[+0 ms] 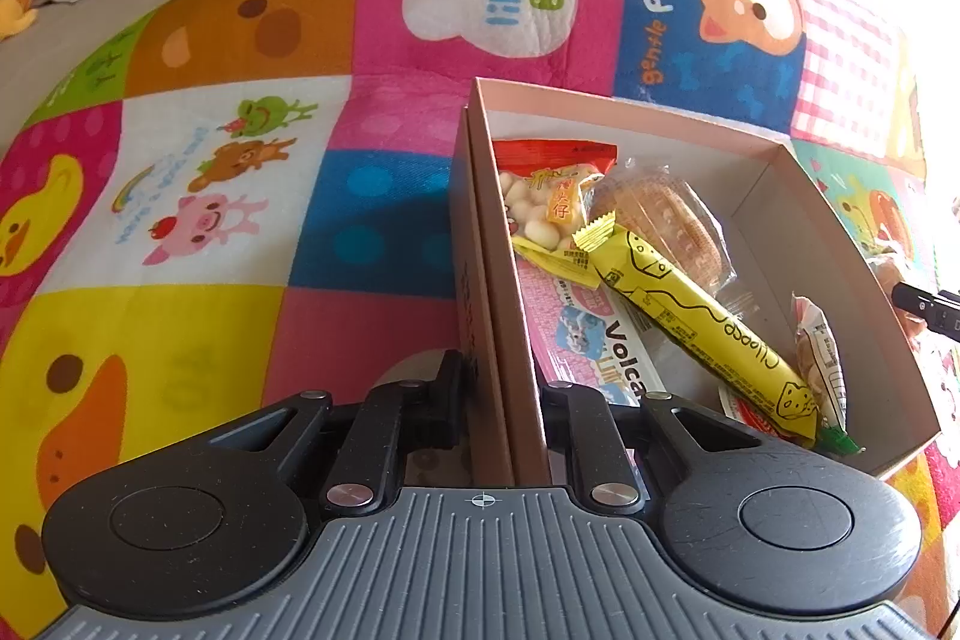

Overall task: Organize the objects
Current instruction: 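Reach the right tool toward the wrapped bread cake on the mat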

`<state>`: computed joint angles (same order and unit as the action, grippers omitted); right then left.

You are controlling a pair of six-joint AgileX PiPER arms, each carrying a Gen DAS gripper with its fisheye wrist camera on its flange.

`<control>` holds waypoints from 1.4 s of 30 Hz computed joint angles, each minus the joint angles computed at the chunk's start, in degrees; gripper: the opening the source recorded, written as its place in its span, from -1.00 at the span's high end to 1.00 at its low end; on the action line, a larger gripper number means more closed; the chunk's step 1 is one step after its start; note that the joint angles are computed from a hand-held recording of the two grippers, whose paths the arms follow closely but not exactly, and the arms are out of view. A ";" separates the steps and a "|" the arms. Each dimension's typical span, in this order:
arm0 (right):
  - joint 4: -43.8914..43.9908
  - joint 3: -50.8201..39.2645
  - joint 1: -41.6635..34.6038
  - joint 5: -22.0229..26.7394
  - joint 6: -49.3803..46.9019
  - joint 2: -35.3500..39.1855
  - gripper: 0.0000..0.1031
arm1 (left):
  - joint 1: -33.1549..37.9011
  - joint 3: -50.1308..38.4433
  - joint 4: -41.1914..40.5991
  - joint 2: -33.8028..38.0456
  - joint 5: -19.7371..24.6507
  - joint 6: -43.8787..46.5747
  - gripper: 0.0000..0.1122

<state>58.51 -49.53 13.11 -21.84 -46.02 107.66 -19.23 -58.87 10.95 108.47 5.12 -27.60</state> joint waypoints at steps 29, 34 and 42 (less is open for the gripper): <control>10.85 29.35 20.82 -3.12 4.20 -27.19 -0.48 | -0.24 -0.28 3.31 -0.02 0.61 -3.79 0.69; 5.12 25.94 12.10 -0.11 10.94 -25.94 -0.65 | -0.24 -0.21 3.47 0.00 0.49 -3.88 0.69; -7.29 13.92 2.26 3.55 20.47 -13.02 -0.68 | -0.13 -0.14 1.98 0.00 0.31 -2.22 0.69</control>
<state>51.21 -35.61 15.37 -18.30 -25.55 94.64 -19.37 -59.00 12.93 108.47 5.43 -29.82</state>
